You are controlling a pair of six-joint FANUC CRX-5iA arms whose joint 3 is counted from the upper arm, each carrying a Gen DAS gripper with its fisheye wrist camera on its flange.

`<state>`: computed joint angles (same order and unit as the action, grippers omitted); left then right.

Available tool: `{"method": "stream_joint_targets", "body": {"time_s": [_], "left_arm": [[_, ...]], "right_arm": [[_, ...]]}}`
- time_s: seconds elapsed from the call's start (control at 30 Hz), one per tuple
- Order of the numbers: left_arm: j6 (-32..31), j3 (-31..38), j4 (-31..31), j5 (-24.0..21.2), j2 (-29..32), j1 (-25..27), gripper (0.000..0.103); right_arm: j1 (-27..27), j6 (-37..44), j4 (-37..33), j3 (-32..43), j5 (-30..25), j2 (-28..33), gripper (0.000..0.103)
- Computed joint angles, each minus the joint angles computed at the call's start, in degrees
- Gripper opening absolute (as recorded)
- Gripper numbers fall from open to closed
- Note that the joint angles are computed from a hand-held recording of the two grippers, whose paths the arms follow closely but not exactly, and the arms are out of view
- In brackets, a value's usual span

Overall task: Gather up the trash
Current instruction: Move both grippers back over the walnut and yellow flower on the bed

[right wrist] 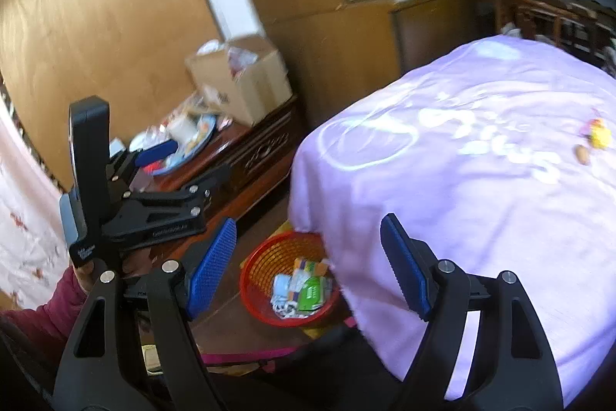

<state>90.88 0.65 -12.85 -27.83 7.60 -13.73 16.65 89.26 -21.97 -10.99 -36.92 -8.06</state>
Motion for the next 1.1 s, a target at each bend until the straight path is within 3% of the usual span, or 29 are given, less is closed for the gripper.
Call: {"method": "stream_joint_targets", "body": {"time_s": [0.23,0.43,0.67,0.9,1.1], "left_arm": [[2.76,5.31,-7.75,-2.89,1.86,-8.56,0.097],[-0.29,11.96,-7.45,-5.01,8.17,-13.12,0.097],[-5.90,23.35,0.13,-8.73,19.35,-15.52,0.097],[-8.01,39.83,3.13,-17.91,32.14,-17.05,0.097],[-8.21,54.35,3.76,-24.95,41.84,-17.88,0.097]], "right_arm": [[-6.01,-0.31,0.16,-5.19,4.06,-5.86,0.079],[-12.23,-3.95,2.76,-8.52,7.19,-6.94,0.081],[-19.69,-10.27,5.64,-8.33,8.53,-1.53,0.081],[-24.49,-14.51,7.81,-6.83,8.88,4.76,0.081],[-25.21,-21.26,16.22,-5.63,11.10,10.38,0.081]]}}
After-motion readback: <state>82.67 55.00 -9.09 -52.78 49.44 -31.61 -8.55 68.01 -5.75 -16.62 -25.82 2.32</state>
